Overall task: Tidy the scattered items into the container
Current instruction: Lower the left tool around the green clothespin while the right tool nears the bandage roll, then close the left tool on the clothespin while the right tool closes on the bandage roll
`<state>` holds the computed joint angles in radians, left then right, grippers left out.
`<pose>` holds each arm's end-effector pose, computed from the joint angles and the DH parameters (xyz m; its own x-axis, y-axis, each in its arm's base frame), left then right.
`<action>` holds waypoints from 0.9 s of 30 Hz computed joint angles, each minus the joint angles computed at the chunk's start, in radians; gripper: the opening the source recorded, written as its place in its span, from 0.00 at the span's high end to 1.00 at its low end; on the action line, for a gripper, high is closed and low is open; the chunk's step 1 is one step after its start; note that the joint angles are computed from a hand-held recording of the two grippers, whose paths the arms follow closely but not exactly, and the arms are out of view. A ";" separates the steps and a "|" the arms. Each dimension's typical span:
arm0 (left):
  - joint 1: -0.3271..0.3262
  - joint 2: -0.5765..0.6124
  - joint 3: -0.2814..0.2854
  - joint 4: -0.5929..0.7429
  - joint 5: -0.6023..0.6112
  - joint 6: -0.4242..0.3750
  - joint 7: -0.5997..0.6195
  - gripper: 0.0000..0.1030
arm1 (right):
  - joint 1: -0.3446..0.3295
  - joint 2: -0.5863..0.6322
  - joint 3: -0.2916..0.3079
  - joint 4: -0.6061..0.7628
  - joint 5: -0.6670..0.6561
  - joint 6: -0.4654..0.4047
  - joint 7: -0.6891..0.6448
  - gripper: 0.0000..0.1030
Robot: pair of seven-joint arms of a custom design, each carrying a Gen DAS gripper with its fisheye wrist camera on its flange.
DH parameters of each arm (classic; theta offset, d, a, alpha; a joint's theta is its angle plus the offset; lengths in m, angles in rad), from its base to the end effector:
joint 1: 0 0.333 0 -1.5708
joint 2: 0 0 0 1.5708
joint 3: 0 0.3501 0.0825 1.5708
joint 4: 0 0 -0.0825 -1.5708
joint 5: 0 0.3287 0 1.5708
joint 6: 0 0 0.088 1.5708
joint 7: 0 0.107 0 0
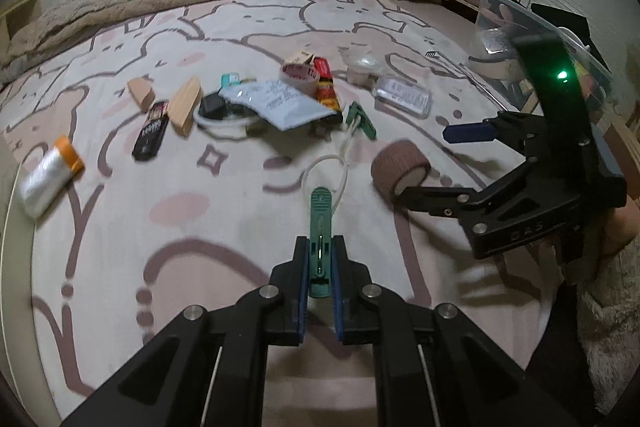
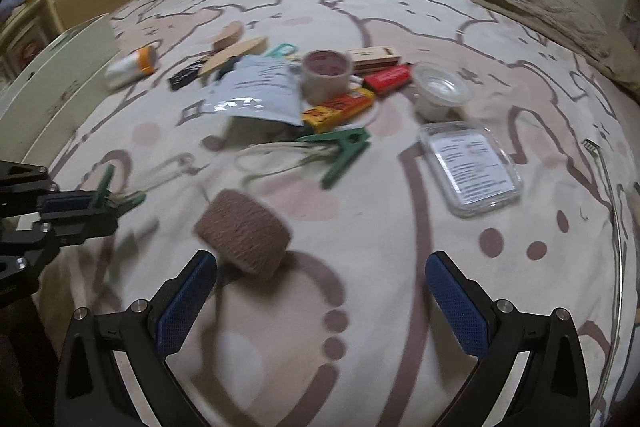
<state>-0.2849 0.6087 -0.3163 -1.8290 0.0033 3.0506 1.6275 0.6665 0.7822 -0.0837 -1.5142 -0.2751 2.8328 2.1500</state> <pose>0.5798 -0.3490 0.3547 -0.5554 -0.8193 0.1422 -0.7097 0.3779 -0.5945 0.5962 0.4301 0.3188 0.2908 -0.9560 -0.0396 -0.8140 -0.2255 -0.5353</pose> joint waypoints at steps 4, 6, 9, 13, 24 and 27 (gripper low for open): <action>-0.006 -0.023 0.018 -0.044 -0.010 0.025 -0.029 0.90 | 0.008 -0.022 -0.011 -0.044 -0.001 0.063 0.018 0.00; -0.043 -0.029 0.068 -0.050 -0.001 0.032 -0.067 0.89 | 0.011 -0.022 -0.025 -0.053 0.006 0.091 0.038 0.00; -0.119 -0.031 0.171 -0.044 0.024 0.037 -0.145 0.62 | 0.040 -0.009 -0.078 -0.043 0.010 0.092 0.094 0.00; -0.185 -0.032 0.265 -0.043 0.077 0.044 -0.231 0.46 | 0.042 0.014 -0.094 -0.013 0.003 0.070 0.132 0.00; -0.365 -0.023 0.530 -0.033 0.248 0.008 -0.477 0.37 | 0.038 0.025 -0.109 -0.018 0.003 0.133 0.199 0.00; -0.360 -0.029 0.539 -0.040 0.284 0.014 -0.521 0.37 | 0.049 0.009 -0.132 -0.055 0.011 0.189 0.228 0.00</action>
<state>-0.6453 0.5794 0.2224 -1.8688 0.2875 3.0650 1.1064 0.7158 0.7911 -0.2156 -1.5689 -0.2641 3.0218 2.3779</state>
